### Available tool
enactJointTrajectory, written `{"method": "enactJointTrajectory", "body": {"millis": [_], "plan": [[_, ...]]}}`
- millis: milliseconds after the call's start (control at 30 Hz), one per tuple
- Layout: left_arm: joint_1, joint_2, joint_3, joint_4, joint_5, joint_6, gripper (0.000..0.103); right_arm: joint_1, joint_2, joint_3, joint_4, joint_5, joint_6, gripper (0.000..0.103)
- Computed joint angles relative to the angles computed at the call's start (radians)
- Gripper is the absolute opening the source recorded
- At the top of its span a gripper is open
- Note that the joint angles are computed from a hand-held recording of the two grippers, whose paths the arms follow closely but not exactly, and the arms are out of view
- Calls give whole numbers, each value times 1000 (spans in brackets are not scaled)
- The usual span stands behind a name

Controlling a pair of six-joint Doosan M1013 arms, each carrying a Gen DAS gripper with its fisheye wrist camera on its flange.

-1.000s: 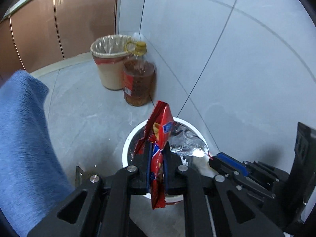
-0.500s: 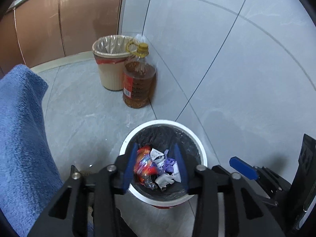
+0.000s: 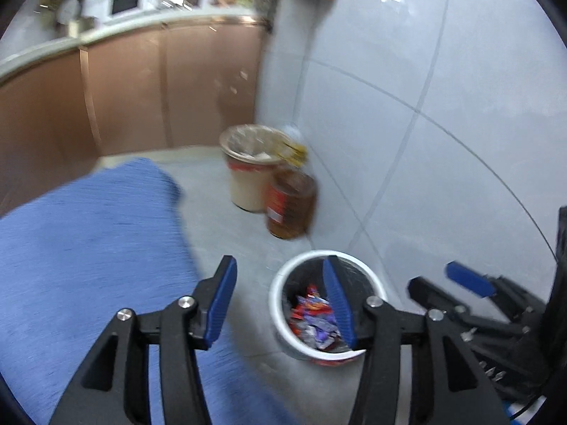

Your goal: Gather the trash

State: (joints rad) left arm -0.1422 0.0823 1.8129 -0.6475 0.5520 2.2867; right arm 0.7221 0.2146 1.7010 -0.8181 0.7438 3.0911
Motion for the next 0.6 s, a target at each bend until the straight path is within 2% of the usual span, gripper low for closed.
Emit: {"method": "enactJointTrajectory", "body": {"millis": [300, 467, 600], "plan": [[135, -149, 109, 119, -168, -133, 67, 101, 26, -115, -70, -16, -146, 86], [210, -211, 160, 204, -243, -250, 71, 154, 47, -169, -110, -39, -218, 95], [263, -266, 199, 327, -291, -374, 72, 189, 60, -196, -148, -43, -233, 102]]}}
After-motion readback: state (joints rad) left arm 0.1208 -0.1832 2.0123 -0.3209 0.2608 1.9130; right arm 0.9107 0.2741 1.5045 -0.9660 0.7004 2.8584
